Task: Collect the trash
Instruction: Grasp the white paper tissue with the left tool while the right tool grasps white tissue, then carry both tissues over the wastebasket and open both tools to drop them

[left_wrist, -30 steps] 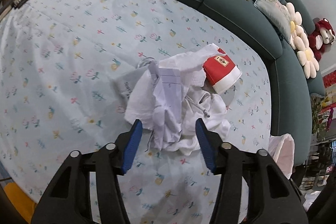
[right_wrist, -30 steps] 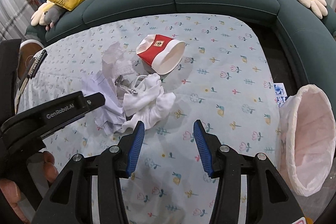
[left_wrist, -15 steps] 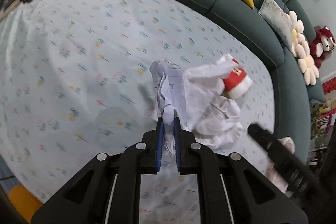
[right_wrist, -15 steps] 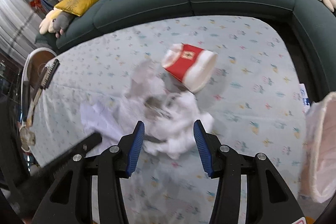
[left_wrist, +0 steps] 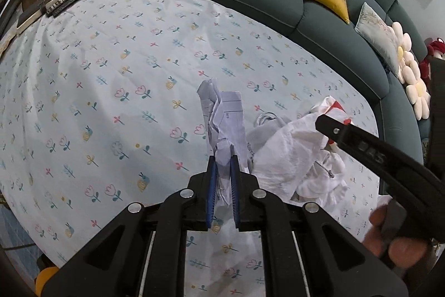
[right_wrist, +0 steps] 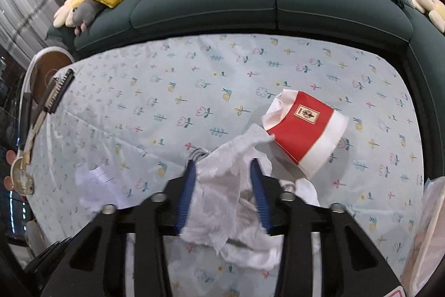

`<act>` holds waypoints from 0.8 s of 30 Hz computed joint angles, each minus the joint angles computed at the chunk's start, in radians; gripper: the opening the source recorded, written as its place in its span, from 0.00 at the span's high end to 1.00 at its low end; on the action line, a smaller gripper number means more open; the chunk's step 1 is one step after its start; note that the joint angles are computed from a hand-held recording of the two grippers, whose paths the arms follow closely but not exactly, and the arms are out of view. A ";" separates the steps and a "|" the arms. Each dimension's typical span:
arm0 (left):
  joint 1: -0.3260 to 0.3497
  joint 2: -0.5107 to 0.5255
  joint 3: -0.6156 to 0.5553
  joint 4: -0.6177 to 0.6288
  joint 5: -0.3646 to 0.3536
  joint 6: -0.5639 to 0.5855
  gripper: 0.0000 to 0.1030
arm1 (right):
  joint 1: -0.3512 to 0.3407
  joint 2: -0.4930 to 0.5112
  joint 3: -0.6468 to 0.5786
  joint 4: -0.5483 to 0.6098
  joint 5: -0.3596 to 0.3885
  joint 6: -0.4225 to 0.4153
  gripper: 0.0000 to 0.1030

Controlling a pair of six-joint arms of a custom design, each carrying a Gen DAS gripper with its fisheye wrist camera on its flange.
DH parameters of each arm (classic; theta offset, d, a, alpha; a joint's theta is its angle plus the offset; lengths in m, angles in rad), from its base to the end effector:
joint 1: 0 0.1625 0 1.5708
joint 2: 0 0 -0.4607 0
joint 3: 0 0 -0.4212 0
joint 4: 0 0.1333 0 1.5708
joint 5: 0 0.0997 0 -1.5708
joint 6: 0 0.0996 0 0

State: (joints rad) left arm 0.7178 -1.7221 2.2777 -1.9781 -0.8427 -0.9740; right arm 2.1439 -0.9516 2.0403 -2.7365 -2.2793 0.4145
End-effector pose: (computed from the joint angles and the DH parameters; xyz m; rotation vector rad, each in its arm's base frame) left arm -0.1520 -0.3977 0.3075 -0.0808 2.5088 -0.6430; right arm 0.3655 -0.4400 0.0967 0.1627 -2.4976 0.5236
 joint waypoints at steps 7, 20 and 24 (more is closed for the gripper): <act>-0.006 -0.003 0.007 0.019 -0.003 -0.017 0.91 | -0.021 -0.034 0.042 -0.025 0.065 0.011 0.97; -0.188 0.094 -0.018 0.010 -0.031 -0.055 0.91 | 0.052 -0.322 0.190 0.005 -0.013 0.068 0.97; -0.259 0.155 -0.030 -0.021 -0.059 -0.051 0.91 | 0.077 -0.453 0.243 0.063 -0.065 0.110 0.97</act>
